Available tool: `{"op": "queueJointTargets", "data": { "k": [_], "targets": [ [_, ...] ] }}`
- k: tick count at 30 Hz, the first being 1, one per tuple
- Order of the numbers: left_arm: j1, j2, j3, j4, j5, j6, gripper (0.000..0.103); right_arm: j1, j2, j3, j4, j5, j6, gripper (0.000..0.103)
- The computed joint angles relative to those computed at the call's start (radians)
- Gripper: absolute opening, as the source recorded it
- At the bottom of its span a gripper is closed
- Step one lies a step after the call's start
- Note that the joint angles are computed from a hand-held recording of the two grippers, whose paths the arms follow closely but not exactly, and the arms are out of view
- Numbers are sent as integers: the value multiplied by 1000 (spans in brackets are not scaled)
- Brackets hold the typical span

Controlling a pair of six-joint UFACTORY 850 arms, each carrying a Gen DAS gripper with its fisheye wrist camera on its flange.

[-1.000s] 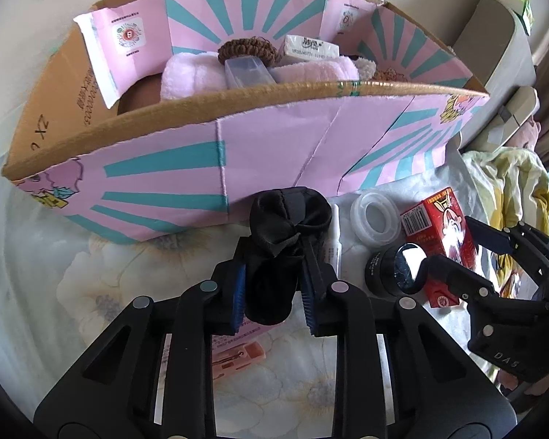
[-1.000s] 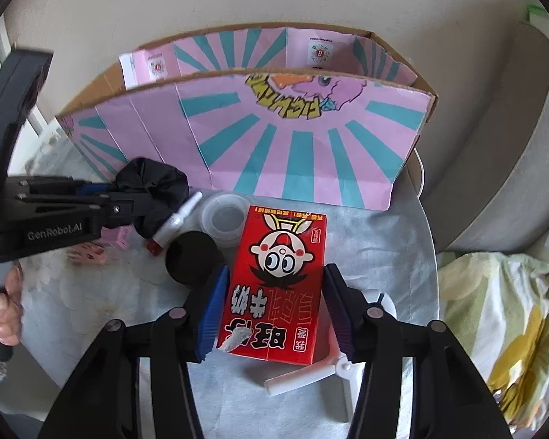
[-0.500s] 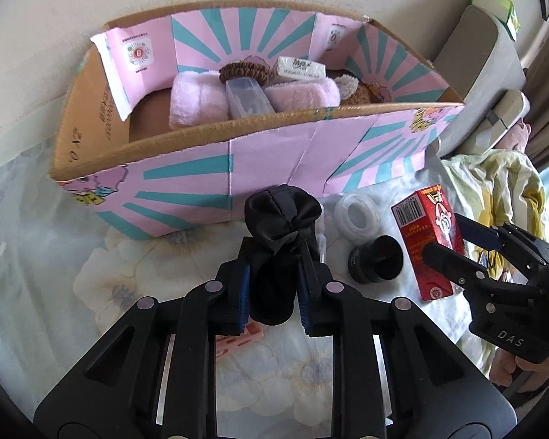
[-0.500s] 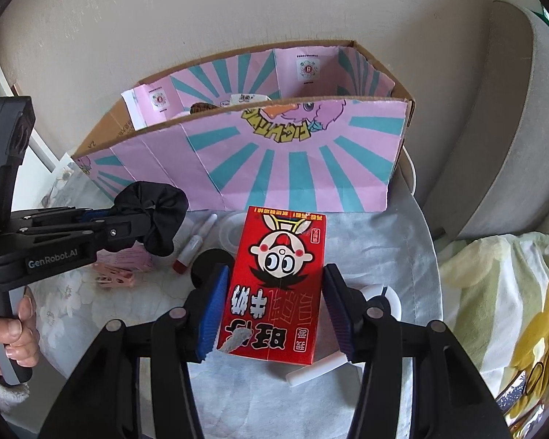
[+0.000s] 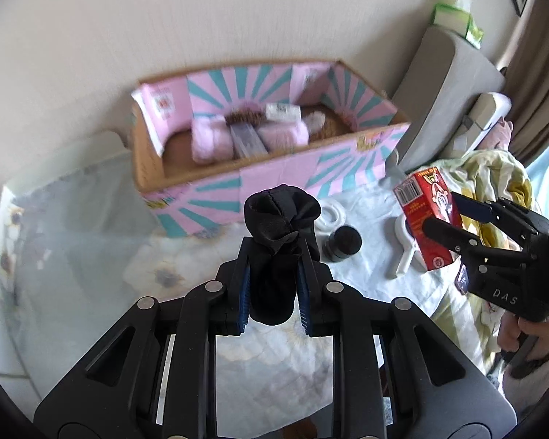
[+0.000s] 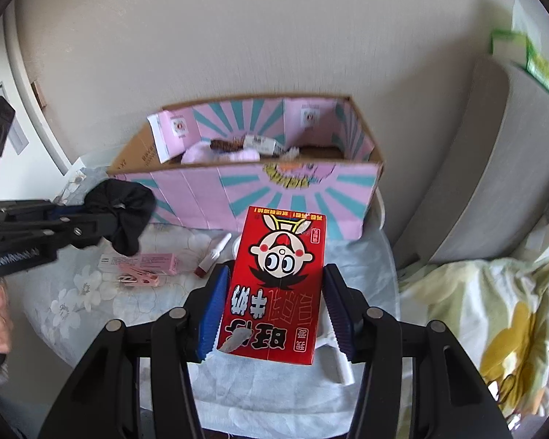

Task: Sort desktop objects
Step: 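Carry the scrunchie and red snack box over the striped box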

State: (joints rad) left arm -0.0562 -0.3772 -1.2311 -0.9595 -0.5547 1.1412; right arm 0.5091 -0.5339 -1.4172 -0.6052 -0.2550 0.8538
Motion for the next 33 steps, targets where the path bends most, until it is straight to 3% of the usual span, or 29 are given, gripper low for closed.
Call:
{"op": "queueJointTargets", "data": {
  "k": [7, 13, 17, 26, 30, 33],
  "targets": [
    [32, 27, -42, -60, 9, 4, 19, 5, 31, -23, -188, 0, 138, 48],
    [32, -7, -131, -42, 25, -24, 19, -11, -8, -128, -109, -8, -40, 48],
    [12, -75, -236, 51, 38, -120, 19, -30, -80, -257, 13, -40, -228, 48],
    [-55, -285, -511, 358, 1, -454, 19, -71, -356, -685, 409, -231, -681, 48],
    [-80, -379, -607, 463, -36, -572, 19, -93, -533, -941, 580, -374, -834, 48],
    [-89, -427, -642, 502, -57, -625, 19, -102, -682, -1168, 598, -509, -845, 48]
  ]
}}
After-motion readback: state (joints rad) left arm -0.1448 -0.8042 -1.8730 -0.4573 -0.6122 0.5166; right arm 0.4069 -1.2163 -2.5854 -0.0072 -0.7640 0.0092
